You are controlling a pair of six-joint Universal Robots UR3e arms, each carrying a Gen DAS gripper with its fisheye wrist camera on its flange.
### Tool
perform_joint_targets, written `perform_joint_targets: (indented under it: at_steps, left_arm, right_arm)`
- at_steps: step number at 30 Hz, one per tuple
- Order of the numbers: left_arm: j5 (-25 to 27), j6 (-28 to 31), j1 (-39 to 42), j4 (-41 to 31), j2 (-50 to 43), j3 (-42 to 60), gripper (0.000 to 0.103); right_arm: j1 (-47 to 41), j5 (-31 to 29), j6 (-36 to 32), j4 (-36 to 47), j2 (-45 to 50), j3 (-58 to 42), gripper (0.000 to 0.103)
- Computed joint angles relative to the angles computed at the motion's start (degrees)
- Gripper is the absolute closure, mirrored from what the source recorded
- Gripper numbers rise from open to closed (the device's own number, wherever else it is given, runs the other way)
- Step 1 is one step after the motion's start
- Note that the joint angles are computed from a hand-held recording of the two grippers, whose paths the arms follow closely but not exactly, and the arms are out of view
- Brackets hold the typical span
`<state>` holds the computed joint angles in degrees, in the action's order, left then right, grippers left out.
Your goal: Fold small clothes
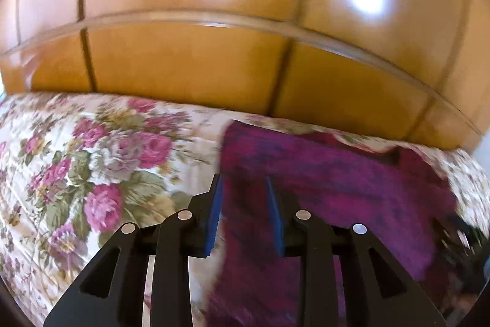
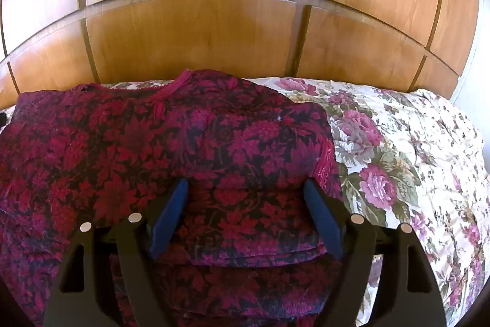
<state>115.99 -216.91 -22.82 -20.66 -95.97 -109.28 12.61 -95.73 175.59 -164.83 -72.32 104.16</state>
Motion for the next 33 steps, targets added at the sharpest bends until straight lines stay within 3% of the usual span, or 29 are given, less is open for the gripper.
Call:
perform_joint_targets:
  at_steps: [6,33]
  left_arm:
    - [2.52,0.2,-5.44,1.36,-5.41,1.0,0.076]
    - [3.13,-0.51,-6.0,3.52,-6.84,-0.01,0.076]
  right_arm:
    - [0.59,-0.92,0.24,-1.38,-0.11,0.78,0.025]
    - [-0.76,1.52,0.68,-1.14,-0.05,1.06,0.025]
